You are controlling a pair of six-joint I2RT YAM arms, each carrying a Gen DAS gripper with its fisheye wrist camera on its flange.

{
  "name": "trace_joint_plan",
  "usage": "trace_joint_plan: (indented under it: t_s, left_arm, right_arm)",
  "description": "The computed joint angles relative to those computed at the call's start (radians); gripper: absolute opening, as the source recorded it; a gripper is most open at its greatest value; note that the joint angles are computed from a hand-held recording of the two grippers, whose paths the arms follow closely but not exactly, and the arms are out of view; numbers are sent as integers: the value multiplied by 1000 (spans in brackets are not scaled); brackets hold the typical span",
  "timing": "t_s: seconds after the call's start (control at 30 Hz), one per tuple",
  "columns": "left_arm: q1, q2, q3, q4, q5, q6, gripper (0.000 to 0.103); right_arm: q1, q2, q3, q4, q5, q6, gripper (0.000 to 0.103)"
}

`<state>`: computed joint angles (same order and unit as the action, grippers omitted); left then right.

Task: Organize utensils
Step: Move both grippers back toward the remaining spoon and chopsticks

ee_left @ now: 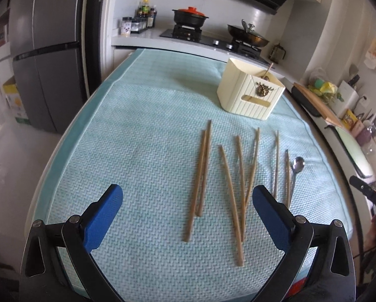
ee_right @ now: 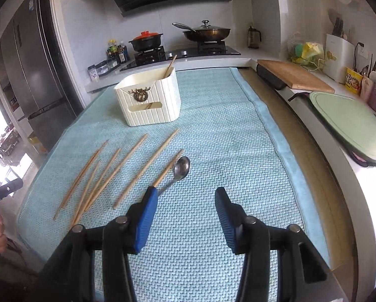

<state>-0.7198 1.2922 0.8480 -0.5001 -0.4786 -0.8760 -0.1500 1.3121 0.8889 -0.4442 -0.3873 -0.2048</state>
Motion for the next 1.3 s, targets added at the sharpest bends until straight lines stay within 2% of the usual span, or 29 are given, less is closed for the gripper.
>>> trace_joint_plan:
  t_s: [0.2,0.37,0.7,1.3]
  left_arm:
    - [13,29,10,-36,-15,-7,103]
    - [60,46,-9,-4,47,5,102]
    - [175,161,38,88,195,119,102]
    - [332,410,215,101,342,286,102]
  right_arm:
    - [29,78,11,-6,-18,61,48]
    - [35,99,6,1,-1,64,48]
    - [37,167,45,-1,-2,72,48]
    - [44,272,123,-27,8,110,48]
